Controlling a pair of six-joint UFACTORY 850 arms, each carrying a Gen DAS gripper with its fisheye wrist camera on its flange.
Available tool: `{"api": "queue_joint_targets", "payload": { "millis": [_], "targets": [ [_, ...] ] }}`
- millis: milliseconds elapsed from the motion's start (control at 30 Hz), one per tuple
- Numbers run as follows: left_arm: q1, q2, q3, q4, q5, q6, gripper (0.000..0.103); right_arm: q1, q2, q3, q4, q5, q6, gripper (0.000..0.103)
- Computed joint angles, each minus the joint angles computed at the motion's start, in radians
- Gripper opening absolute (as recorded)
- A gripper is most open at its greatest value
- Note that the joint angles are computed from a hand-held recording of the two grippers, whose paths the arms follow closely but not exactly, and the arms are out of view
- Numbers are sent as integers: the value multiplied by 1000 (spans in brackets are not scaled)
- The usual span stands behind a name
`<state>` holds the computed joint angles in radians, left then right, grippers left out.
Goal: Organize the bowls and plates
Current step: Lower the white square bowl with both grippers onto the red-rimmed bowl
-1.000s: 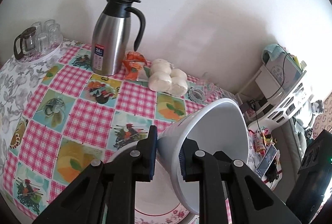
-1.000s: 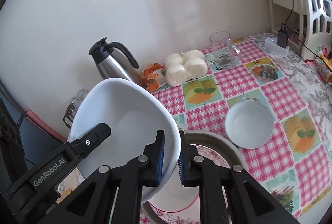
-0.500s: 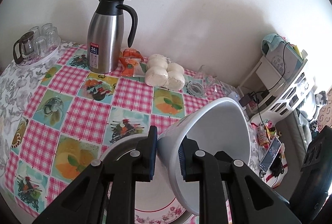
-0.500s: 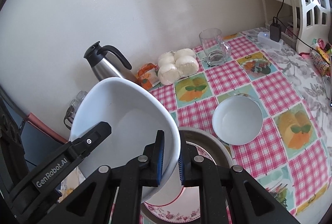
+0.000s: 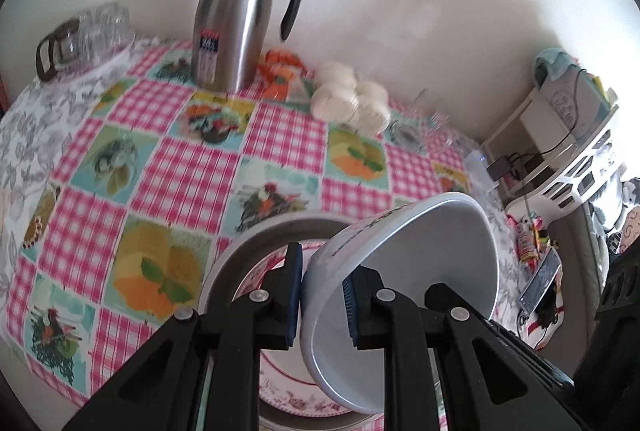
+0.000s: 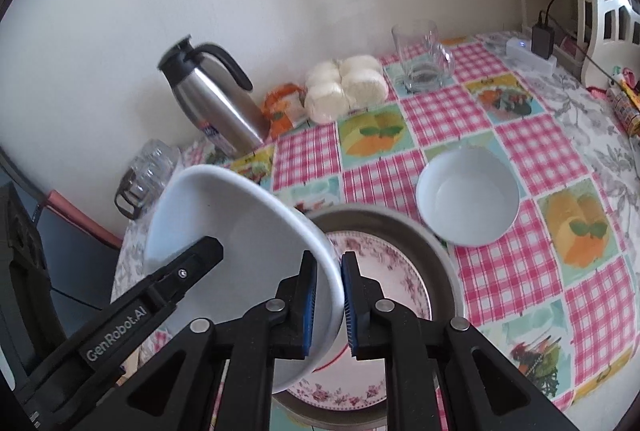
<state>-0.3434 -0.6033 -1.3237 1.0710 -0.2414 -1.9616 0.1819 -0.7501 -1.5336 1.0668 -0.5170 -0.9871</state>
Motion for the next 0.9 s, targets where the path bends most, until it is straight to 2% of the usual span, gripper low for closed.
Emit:
{"api": "queue_joint_targets", "payload": {
  "millis": [200, 333, 400, 600, 900],
  "targets": [
    [10, -26, -9, -206, -8, 194, 19, 16, -38, -33, -119, -18, 107, 16],
    [19, -33, -8, -290, 5, 278, 19, 31, -39, -31, -164, 13, 137, 16],
    [18, -40, -16, -323, -10, 317, 19, 29, -44, -35, -171, 0, 146, 16],
    [23, -41, -12, -362, 13, 357, 19, 29, -56, -48, -204, -12, 172, 16],
    [32, -60, -30, -587, -16, 583, 20, 35, -80, -73, -277, -37, 237, 16]
  ]
}}
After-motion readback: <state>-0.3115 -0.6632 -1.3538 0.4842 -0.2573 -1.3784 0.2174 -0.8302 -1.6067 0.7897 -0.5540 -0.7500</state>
